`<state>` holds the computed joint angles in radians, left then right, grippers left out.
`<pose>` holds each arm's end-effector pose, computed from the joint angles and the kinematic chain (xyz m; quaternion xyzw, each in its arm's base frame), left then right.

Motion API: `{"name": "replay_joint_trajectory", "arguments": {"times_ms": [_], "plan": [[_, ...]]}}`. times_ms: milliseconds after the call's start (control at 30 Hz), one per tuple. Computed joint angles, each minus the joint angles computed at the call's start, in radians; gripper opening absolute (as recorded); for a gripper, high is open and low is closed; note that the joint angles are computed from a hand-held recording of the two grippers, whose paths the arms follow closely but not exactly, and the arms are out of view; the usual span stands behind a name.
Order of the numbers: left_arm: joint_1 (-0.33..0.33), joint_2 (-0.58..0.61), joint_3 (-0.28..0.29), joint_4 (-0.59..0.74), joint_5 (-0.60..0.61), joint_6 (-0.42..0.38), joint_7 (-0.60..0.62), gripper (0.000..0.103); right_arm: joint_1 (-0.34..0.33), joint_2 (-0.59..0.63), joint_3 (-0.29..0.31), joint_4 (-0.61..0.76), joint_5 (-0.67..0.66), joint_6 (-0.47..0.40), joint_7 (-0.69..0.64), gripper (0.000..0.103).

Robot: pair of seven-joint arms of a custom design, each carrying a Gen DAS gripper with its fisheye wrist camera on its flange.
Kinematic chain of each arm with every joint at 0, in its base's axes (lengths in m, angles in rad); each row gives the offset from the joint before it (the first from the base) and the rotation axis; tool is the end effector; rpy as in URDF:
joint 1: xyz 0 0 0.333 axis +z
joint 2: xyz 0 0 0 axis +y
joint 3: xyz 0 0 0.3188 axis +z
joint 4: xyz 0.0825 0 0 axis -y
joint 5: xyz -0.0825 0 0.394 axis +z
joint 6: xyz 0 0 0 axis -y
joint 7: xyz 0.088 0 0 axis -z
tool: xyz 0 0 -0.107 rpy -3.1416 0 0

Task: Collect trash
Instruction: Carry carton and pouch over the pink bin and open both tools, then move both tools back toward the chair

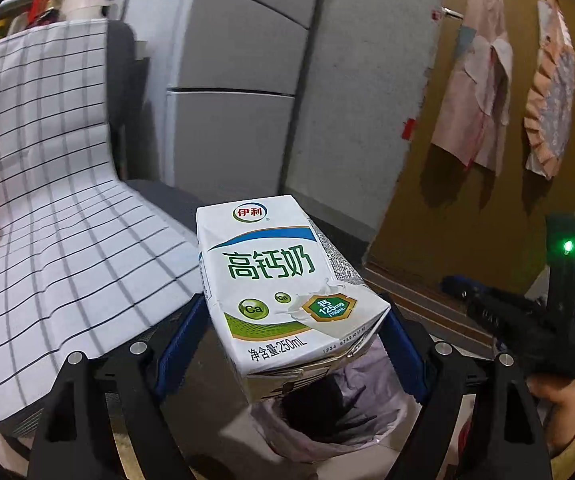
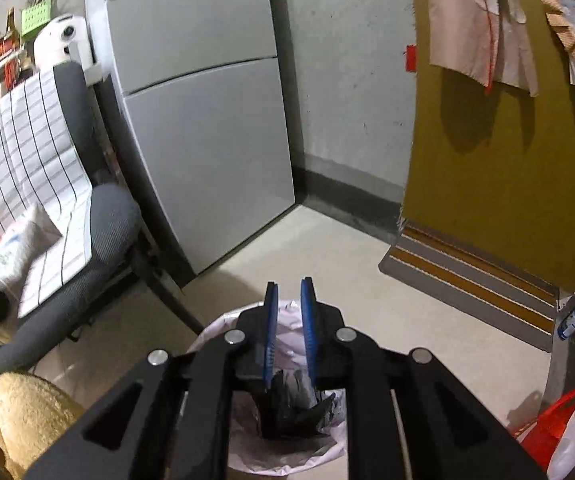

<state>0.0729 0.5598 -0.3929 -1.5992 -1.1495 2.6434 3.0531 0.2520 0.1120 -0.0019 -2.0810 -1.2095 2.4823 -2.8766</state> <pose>0.7136 -0.1618 0.3628 -0.3455 0.8023 -0.4781 0.0915 0.5796 0.1520 0.3984 -0.3885 0.8169 -0.3658 0.2189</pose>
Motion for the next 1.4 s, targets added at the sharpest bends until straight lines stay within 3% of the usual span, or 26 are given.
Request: {"name": "replay_joint_trajectory", "arguments": {"times_ms": [267,500,700,1033,1200,1400], "plan": [[-0.047,0.01,-0.001,0.007,0.073,-0.063,0.002,0.084,-0.012,-0.068,0.011,-0.033,-0.097,-0.037,0.083,0.012],[-0.108,0.08,0.011,0.079,0.214,-0.017,-0.108,0.088,-0.032,-0.08,0.021,-0.046,-0.103,-0.025,0.086,0.013],[-0.067,0.087,-0.006,0.089,0.242,0.013,-0.154,0.088,-0.028,-0.063,0.027,-0.024,-0.094,-0.02,0.061,0.014],[0.038,0.021,-0.025,0.041,0.153,0.062,-0.127,0.088,0.02,0.017,0.027,0.112,-0.086,0.013,-0.052,0.016],[0.078,-0.03,0.012,-0.003,0.094,0.091,-0.115,0.088,0.057,0.114,0.014,0.249,-0.076,0.111,-0.157,0.023],[0.127,-0.046,0.05,-0.016,0.021,0.219,-0.117,0.088,0.101,0.297,0.002,0.497,0.038,0.239,-0.388,0.026]]}}
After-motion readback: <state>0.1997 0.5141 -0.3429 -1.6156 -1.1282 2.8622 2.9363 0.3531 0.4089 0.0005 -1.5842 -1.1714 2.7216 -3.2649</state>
